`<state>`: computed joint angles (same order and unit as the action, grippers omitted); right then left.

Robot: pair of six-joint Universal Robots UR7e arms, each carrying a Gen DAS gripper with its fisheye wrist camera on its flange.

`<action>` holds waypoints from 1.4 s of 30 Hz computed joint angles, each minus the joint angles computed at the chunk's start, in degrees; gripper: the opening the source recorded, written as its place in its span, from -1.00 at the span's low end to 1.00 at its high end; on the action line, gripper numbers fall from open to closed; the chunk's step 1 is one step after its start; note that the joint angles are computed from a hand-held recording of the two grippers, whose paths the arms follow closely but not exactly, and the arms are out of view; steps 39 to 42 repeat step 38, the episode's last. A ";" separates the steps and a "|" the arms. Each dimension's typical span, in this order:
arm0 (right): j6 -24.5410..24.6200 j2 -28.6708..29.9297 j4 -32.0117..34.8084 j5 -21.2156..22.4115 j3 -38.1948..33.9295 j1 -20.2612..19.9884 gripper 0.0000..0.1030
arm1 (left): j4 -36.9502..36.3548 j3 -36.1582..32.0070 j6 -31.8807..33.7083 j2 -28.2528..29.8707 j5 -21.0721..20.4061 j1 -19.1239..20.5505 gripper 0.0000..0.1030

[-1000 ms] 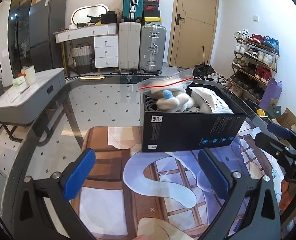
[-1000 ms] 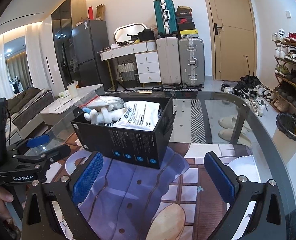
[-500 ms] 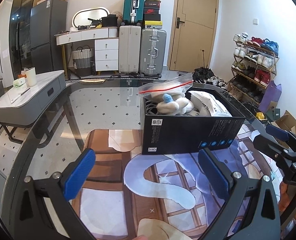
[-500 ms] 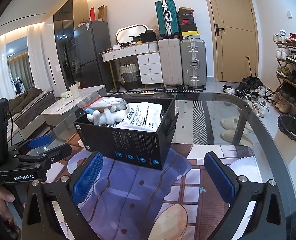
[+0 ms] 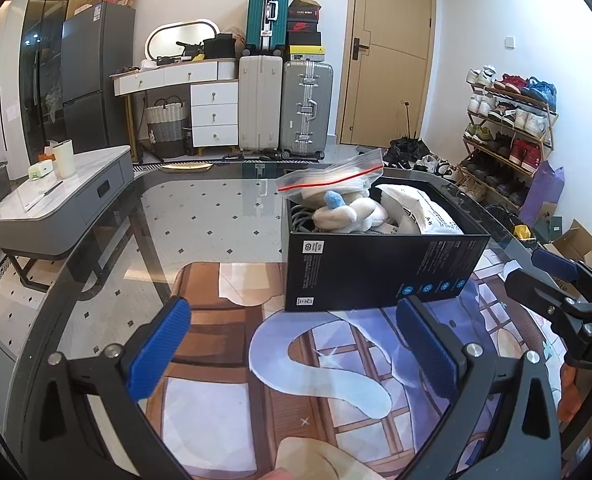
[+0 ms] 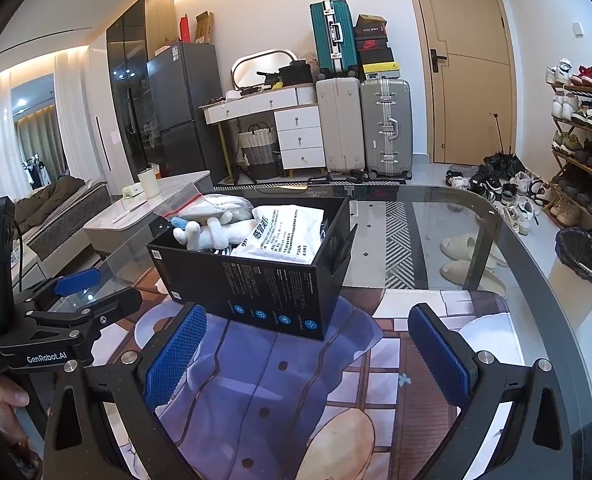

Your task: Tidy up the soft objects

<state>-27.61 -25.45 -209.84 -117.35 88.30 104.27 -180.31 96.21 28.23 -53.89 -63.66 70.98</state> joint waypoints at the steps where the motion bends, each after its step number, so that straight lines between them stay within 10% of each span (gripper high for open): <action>1: -0.01 0.00 0.02 -0.01 0.00 0.01 0.99 | 0.03 -0.06 -0.11 0.03 0.02 0.01 1.00; 42: 0.06 -0.06 -0.25 0.03 0.14 -0.07 0.99 | -2.41 0.98 1.15 -0.04 -0.43 -0.16 1.00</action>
